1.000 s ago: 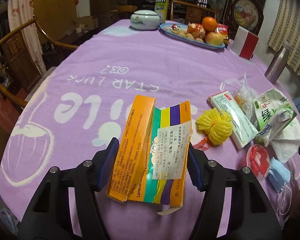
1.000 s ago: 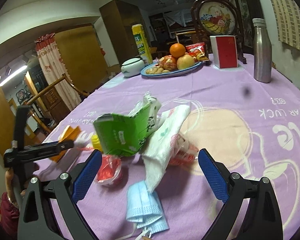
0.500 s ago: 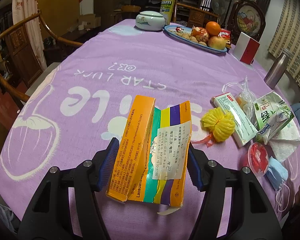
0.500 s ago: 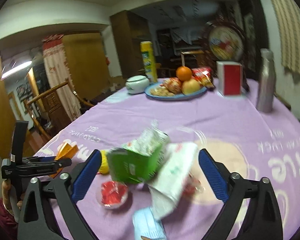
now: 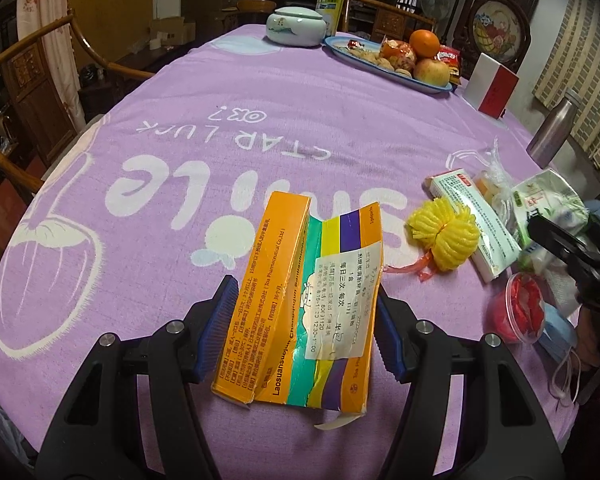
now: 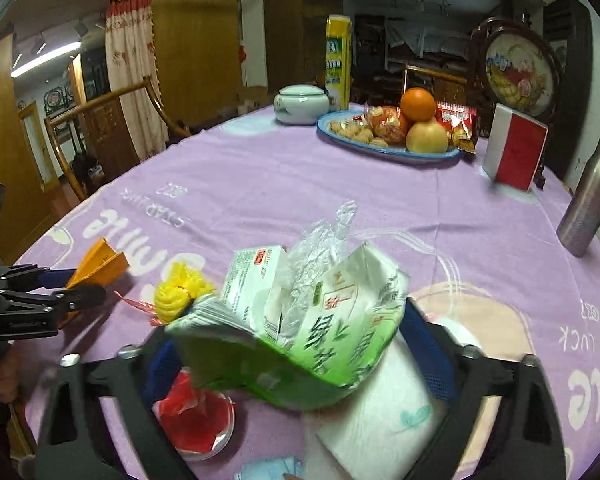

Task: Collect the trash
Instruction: 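Grasp the green tea carton with the right tool, then carry the medicine box and tea carton down and drop them into the wastebasket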

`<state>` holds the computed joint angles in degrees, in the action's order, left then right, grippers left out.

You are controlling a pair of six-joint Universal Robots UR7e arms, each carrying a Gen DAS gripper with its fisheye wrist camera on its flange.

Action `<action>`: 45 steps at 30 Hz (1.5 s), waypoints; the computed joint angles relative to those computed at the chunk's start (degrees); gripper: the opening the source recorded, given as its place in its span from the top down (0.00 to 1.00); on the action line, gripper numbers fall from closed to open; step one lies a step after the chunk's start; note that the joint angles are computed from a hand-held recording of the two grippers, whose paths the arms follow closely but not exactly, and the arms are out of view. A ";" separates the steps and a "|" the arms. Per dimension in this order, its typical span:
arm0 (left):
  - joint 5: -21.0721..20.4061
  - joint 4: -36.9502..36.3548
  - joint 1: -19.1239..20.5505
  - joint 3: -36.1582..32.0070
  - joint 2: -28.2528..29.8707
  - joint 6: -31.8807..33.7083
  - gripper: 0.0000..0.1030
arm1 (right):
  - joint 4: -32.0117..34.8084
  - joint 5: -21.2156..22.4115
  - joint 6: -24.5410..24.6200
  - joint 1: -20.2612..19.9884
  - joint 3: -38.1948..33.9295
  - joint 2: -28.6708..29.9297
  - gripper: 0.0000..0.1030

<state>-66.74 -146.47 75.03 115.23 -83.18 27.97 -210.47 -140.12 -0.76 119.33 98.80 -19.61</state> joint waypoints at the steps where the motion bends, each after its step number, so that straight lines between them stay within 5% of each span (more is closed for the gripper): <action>1: 0.07 -0.26 -0.06 0.07 -0.05 0.15 0.39 | -0.56 1.26 0.53 -0.15 0.61 -0.35 0.26; 10: 0.03 -2.25 -1.14 1.47 -3.50 1.31 0.39 | -11.01 0.16 -4.54 3.67 1.72 -0.43 0.26; 31: -0.31 -1.79 -1.35 5.98 -17.34 2.26 0.39 | -17.89 -1.63 -5.48 12.86 2.53 -0.98 0.26; 38: 0.91 -2.27 2.80 6.50 -21.99 5.13 0.38 | -13.90 0.31 -4.46 15.72 -0.71 1.21 0.25; 45: 1.92 -1.33 12.27 4.34 -23.54 9.18 0.38 | -3.78 6.04 -1.82 17.32 -7.74 4.99 0.25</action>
